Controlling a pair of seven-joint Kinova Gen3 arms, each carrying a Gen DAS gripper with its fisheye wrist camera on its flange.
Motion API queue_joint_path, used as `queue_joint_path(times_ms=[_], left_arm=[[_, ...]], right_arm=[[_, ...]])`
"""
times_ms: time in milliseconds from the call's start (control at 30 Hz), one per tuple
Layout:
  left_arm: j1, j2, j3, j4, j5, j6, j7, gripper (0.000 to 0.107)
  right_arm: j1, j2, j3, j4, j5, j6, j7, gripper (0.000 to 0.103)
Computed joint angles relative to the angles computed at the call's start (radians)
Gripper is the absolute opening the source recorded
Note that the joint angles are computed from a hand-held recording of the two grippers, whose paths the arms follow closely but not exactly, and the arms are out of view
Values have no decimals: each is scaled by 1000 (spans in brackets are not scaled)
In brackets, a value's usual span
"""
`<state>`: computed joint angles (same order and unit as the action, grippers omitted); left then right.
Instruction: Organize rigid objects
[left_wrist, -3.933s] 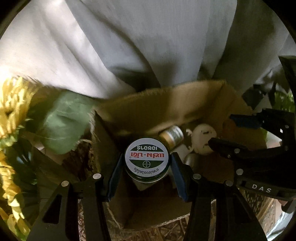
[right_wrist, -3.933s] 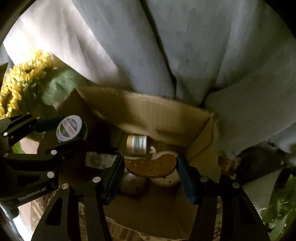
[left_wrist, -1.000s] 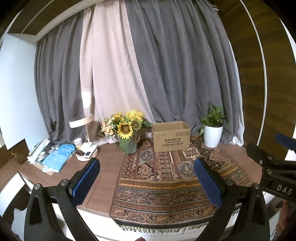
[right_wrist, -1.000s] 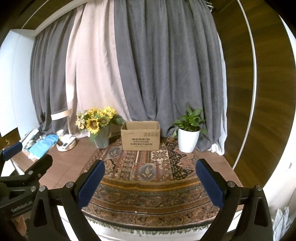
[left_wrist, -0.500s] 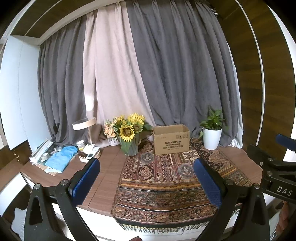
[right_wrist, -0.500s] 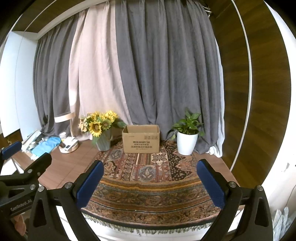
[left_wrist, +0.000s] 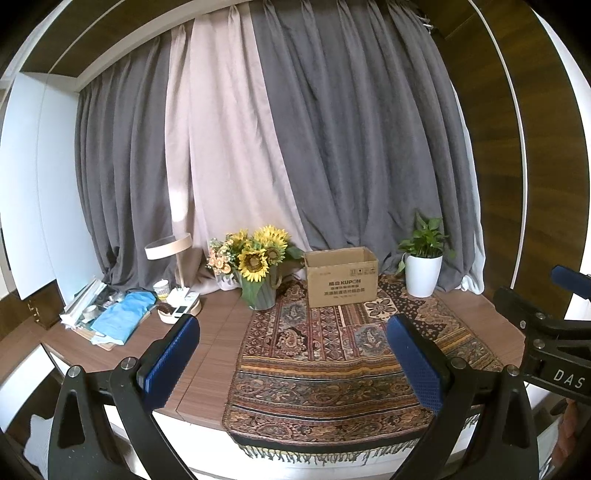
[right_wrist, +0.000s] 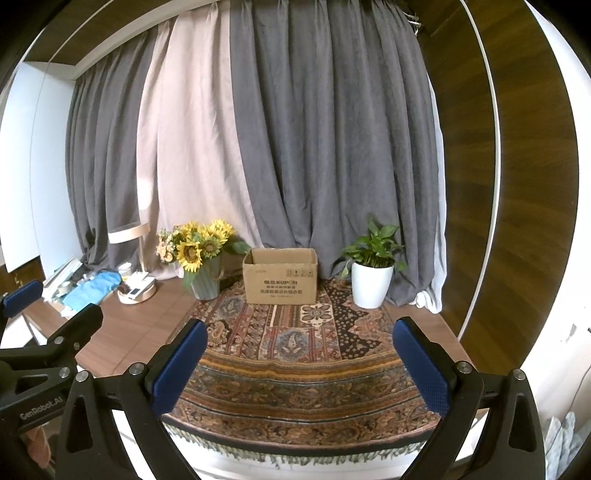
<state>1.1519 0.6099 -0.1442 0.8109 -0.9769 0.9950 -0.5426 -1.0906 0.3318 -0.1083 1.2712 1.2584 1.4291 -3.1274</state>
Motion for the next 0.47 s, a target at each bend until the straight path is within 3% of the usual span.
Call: queue_joint_path(times_ms=[467], left_arm=[[0, -3, 0, 1, -1, -2, -2, 103]], right_arm=[[-1, -6, -4, 11, 2, 0, -5, 102]])
